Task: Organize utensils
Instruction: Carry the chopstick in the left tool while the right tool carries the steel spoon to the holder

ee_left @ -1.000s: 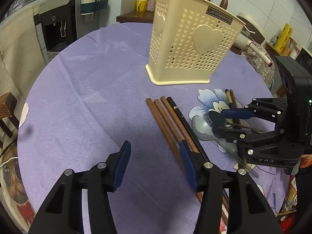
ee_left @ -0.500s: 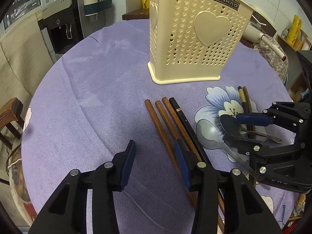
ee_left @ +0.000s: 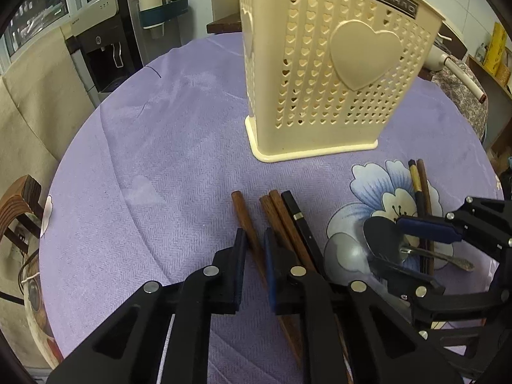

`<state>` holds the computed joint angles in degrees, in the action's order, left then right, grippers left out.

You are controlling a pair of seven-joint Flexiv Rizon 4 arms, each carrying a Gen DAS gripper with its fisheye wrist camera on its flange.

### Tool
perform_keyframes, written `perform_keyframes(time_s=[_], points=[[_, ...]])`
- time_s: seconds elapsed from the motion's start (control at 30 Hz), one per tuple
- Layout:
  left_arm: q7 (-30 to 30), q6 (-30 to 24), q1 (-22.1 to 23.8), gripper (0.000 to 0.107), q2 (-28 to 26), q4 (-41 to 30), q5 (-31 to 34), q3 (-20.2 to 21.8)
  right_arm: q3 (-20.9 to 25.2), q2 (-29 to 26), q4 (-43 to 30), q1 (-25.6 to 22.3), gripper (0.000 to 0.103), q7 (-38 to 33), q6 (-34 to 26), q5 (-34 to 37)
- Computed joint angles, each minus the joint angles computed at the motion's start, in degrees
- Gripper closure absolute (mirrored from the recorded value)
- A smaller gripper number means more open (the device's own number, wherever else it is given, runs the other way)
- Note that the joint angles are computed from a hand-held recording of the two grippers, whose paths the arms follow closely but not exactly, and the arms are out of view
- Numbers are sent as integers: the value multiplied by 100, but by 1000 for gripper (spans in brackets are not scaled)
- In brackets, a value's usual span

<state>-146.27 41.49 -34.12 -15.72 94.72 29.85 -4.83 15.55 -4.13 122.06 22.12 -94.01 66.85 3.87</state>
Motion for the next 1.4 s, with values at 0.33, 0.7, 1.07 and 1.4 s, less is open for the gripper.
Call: perform_keyframes(time_s=[0.33,0.7,1.07,1.4], points=[[-232,591,117,98,351,315,1,19,9,613,-93,-21,62,-1065,555,2000],[-737,734,263,100,1085,278,789,-293,-765,1428,-539,355,62,-2620,188,4670],[-926,855,405,100,1295,257,1039,-522,-804,1502,-744,342,62,-2862,-16,5441],[-694,1041,579,100,1501,48,1029,-639,-660,1271,-1136,454,62,-2586,648,5327]])
